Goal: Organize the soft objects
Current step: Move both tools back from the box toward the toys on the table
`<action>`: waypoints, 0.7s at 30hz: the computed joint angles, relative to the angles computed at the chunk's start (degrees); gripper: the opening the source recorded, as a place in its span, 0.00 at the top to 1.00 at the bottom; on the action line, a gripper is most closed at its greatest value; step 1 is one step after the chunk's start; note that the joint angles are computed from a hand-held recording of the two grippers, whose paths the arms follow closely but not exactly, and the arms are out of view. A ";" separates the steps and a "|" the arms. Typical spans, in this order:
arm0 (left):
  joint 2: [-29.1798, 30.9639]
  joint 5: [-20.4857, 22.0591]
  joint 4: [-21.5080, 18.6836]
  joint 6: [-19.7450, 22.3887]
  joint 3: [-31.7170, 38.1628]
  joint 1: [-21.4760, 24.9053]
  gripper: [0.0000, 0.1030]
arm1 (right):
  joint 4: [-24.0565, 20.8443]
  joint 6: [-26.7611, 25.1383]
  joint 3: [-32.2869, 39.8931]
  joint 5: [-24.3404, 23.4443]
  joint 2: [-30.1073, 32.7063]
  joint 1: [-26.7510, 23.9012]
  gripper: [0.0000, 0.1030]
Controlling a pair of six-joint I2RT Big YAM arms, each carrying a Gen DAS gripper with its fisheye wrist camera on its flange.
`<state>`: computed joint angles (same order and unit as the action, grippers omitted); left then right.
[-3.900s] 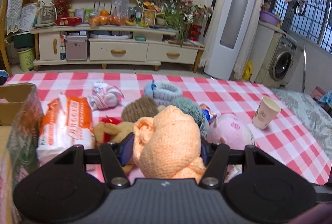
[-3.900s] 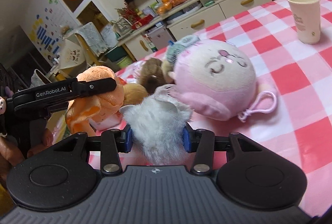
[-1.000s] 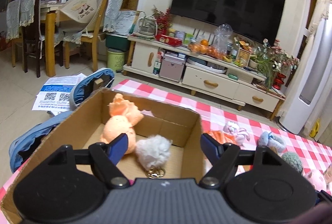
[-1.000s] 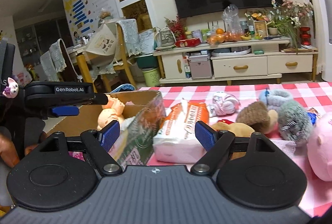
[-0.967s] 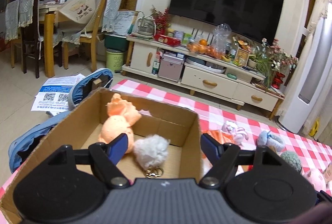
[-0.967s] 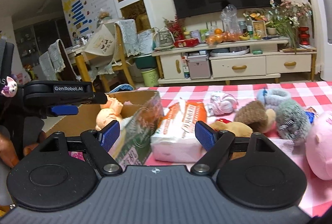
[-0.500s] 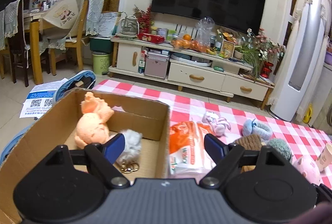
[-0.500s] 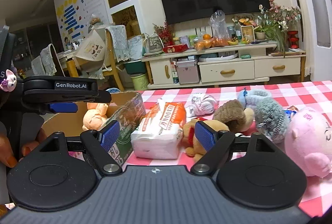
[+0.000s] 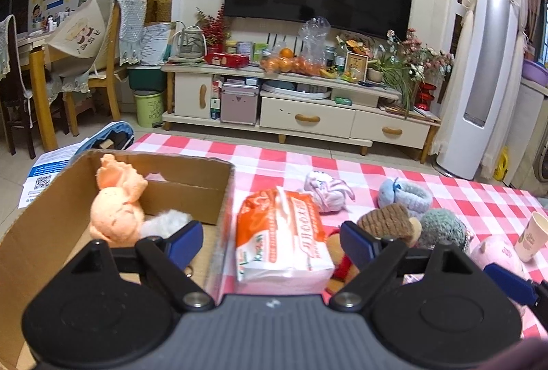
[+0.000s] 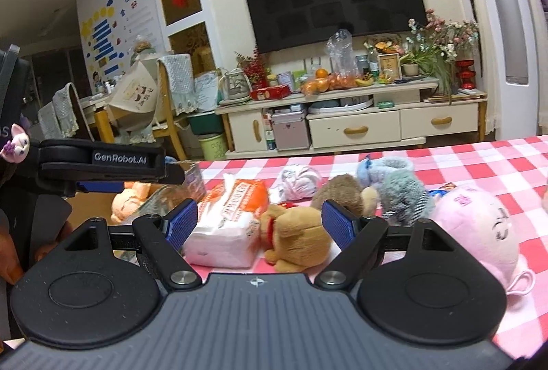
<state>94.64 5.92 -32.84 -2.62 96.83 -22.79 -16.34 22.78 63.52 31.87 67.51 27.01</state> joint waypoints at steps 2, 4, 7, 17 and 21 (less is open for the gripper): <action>0.19 -0.23 -0.16 0.33 0.13 -0.55 0.16 | 0.20 0.32 -0.32 1.13 -0.26 0.02 0.03; 0.29 -0.58 -0.35 0.66 0.20 -1.17 0.15 | 0.36 0.60 -0.71 1.95 -0.52 -0.04 0.03; 0.49 -0.80 -0.45 1.12 0.26 -1.80 0.15 | 0.35 0.97 -0.90 4.56 -0.39 0.58 0.03; 1.18 -1.07 -1.07 2.17 0.65 -4.08 0.15 | -0.24 4.07 -1.85 11.43 -1.19 1.00 0.03; 1.31 -0.62 -1.54 2.71 0.62 -5.00 0.15 | -1.11 6.02 -2.24 13.21 -1.77 0.55 0.03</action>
